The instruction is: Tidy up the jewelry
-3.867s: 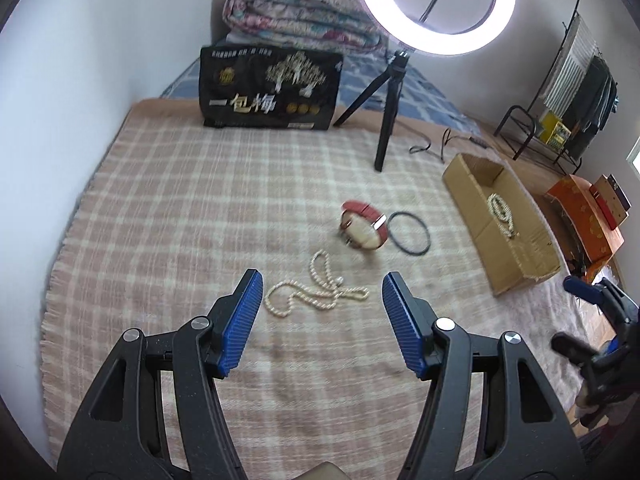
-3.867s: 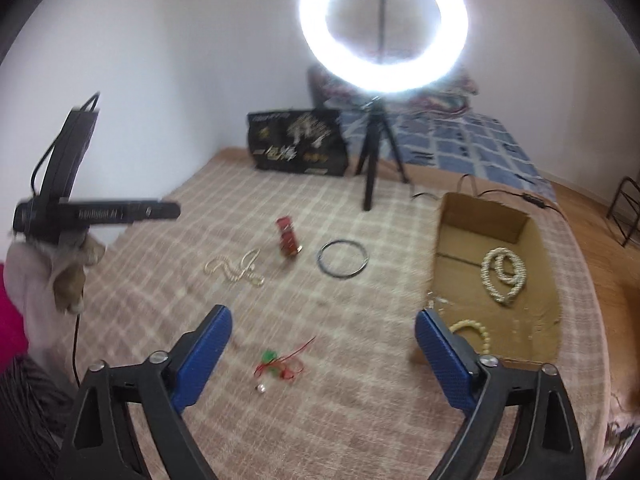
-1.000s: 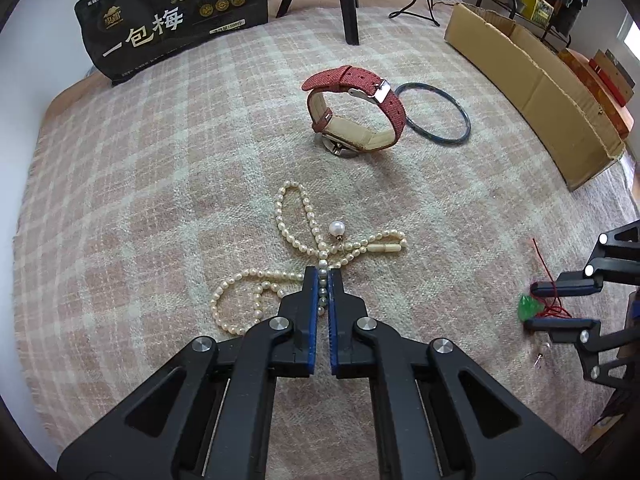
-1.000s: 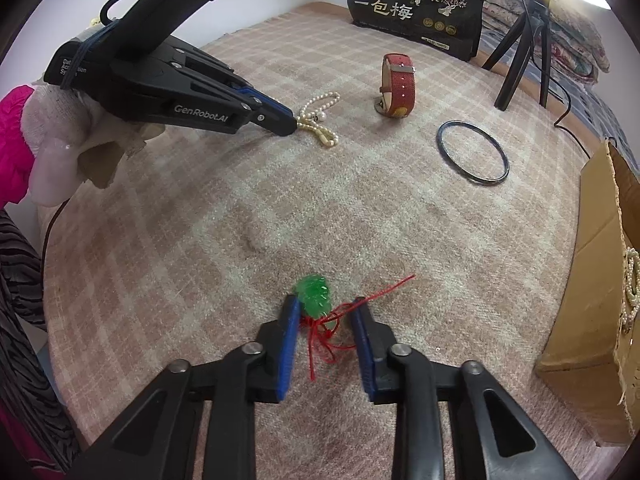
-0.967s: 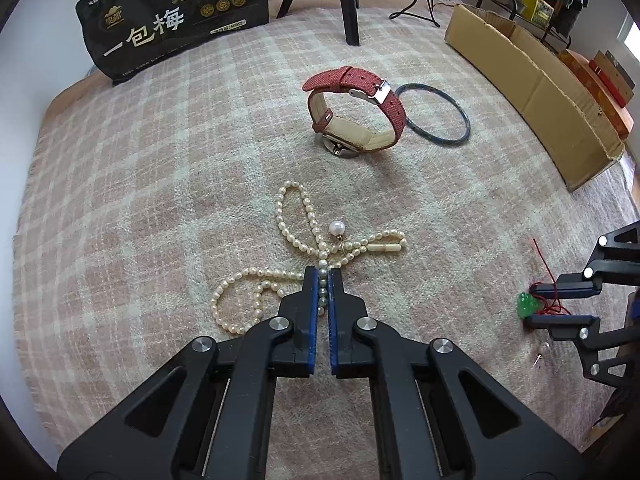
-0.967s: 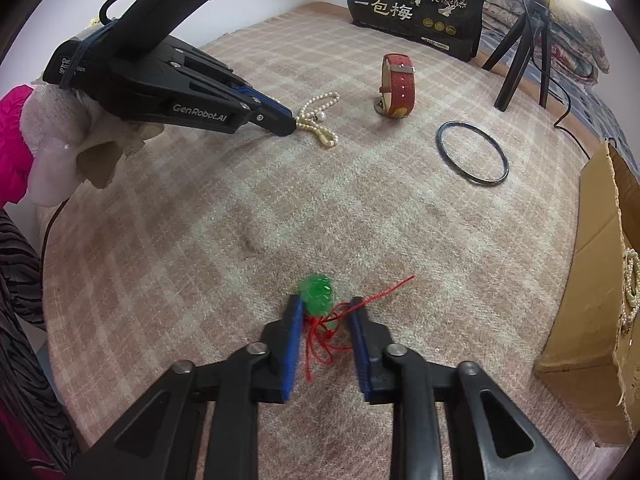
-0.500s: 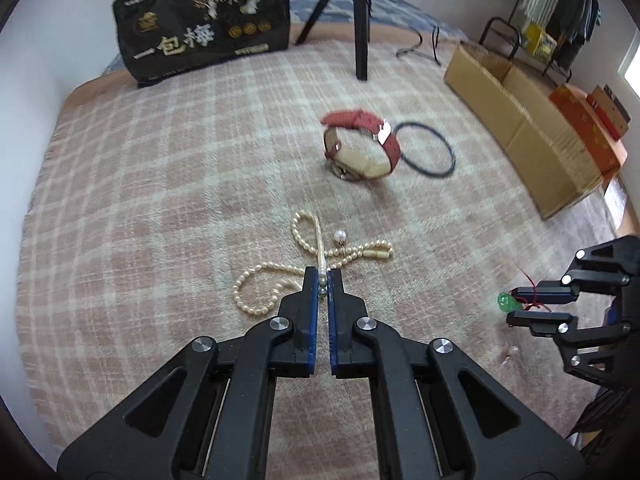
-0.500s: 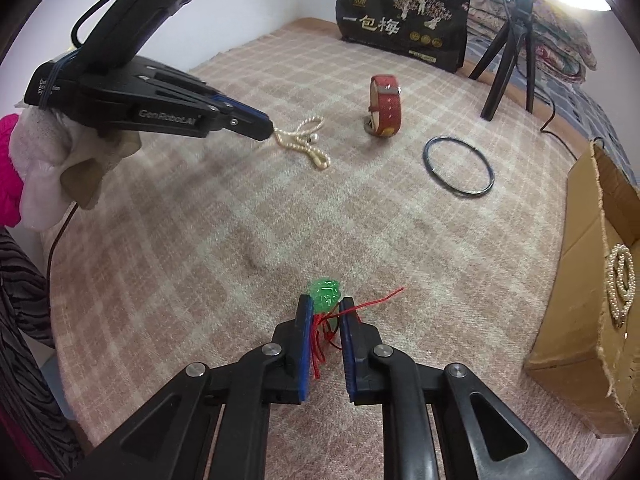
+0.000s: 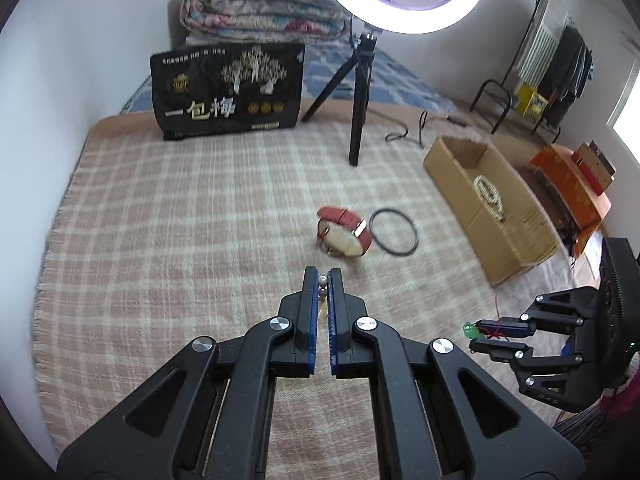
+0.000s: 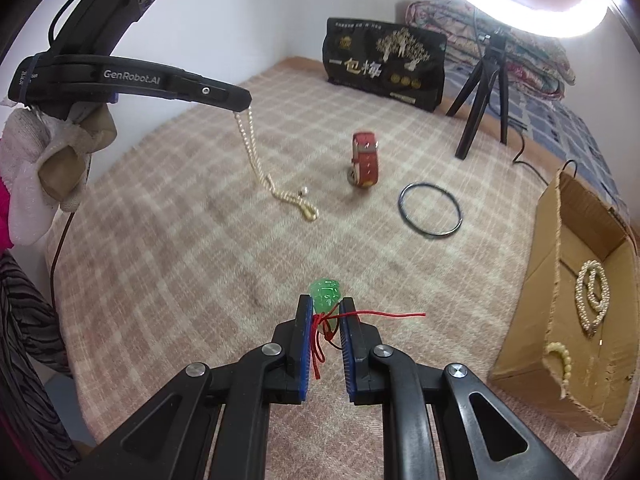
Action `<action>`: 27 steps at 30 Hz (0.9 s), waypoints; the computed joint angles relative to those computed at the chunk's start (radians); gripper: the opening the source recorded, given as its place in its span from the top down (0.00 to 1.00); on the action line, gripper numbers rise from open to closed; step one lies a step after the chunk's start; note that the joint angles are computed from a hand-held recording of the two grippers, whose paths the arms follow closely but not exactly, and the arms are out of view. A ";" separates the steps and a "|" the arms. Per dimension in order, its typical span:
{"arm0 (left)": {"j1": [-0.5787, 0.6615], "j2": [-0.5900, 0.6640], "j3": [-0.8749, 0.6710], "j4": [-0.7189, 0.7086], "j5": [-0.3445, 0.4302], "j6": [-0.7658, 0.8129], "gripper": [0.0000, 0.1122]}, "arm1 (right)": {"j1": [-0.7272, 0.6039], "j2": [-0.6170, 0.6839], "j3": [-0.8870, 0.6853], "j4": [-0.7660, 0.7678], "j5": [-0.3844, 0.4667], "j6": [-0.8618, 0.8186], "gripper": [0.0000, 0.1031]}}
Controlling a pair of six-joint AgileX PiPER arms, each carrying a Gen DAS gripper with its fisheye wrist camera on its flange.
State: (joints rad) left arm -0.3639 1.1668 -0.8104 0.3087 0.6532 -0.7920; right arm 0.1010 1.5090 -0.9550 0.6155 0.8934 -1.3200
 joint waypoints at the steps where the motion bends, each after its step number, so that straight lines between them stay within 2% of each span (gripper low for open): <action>1: -0.003 -0.006 -0.003 0.005 -0.001 -0.008 0.98 | -0.004 -0.007 -0.002 0.005 0.007 0.000 0.89; 14: -0.071 -0.080 -0.099 0.072 0.053 -0.079 0.98 | -0.079 -0.047 -0.095 0.083 0.102 0.004 0.89; 27: -0.205 -0.033 -0.256 0.180 0.099 -0.173 0.98 | -0.185 -0.020 -0.226 0.129 0.166 0.021 0.89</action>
